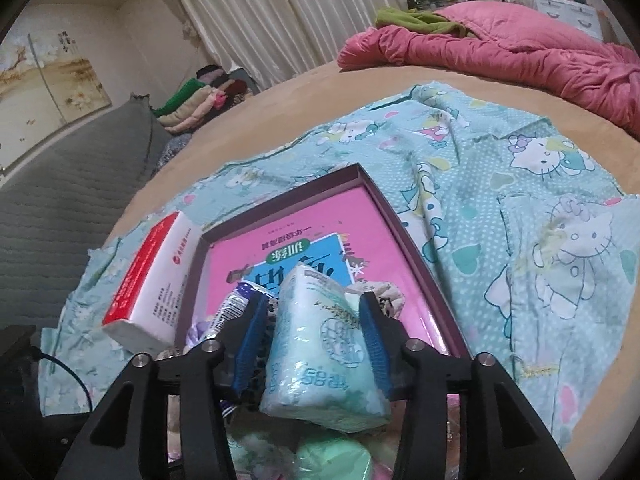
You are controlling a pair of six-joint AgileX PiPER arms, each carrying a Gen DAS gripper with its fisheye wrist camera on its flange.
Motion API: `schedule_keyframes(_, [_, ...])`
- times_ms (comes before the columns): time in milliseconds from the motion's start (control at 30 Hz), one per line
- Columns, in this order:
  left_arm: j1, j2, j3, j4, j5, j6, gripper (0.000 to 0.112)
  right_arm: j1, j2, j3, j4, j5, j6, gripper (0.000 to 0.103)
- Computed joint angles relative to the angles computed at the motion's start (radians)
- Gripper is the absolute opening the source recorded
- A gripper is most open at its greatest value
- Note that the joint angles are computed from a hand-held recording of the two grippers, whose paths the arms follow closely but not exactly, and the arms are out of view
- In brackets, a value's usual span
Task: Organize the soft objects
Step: 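Lift the teddy bear and green wipes pack and carry them over the tray, then open the right tool to drop the wipes pack while the left tool releases the teddy bear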
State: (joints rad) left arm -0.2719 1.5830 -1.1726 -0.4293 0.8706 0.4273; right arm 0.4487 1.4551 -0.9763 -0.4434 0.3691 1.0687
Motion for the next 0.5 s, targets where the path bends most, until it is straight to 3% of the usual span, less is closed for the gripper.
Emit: schedule_keyframes(500, [0.035,0.003,0.002,-0.067,0.025,0.048,0.047,0.026,-0.109,0.072,-0.274,0.005,0.305,0.07])
